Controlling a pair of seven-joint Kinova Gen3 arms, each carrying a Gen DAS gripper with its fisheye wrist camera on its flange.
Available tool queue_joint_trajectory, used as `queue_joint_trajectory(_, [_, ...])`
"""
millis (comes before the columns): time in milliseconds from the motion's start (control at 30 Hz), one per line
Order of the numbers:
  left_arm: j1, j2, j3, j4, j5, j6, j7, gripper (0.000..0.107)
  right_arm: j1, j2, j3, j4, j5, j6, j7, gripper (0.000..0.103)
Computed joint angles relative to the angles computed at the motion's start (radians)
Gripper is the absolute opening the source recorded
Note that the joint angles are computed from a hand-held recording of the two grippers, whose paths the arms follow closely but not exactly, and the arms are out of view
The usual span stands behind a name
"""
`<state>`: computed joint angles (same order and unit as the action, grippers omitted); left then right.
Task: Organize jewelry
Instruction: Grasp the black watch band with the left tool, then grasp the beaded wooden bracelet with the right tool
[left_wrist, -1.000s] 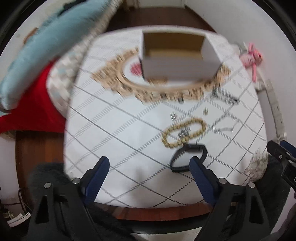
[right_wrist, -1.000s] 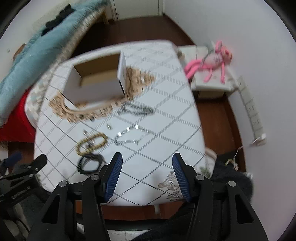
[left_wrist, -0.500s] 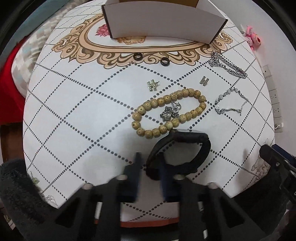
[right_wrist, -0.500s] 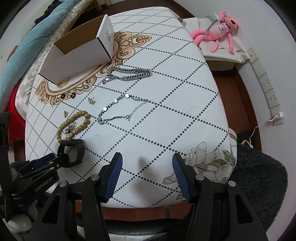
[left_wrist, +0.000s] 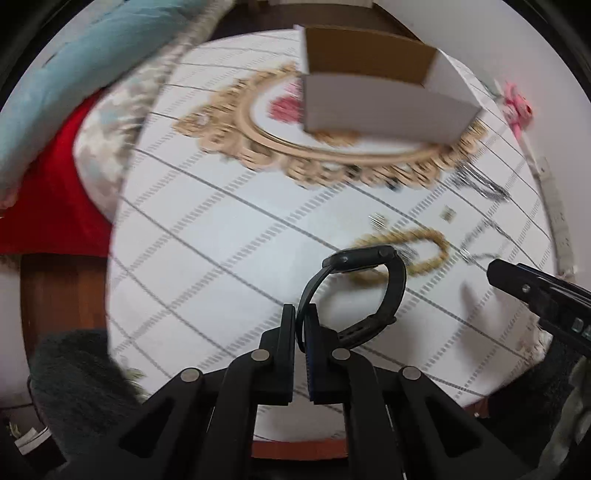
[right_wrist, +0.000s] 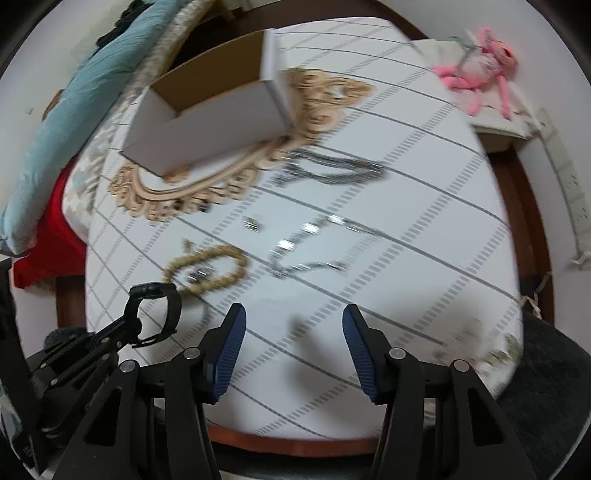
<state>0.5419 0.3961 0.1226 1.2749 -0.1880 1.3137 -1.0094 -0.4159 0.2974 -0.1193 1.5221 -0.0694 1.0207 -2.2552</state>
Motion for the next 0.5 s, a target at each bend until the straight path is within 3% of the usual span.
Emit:
queue_joint_trajectory(133, [-0.021, 0.008, -0.020, 0.006, -0.020, -0.001, 0.012, 0.002, -0.024, 0.077, -0.003, -0.071, 0.015, -0.002, 0.007, 0.041])
queue_joint_trajectory(333, [-0.045, 0.057, -0.034, -0.019, -0.028, -0.013, 0.012, 0.002, -0.081, 0.190, 0.013, -0.178, 0.065, 0.061, 0.016, 0.034])
queue_joint_trajectory(500, [-0.059, 0.073, -0.036, -0.019, -0.018, -0.018, -0.013, 0.002, -0.173, 0.234, 0.048, -0.257, 0.189, 0.146, -0.010, 0.010])
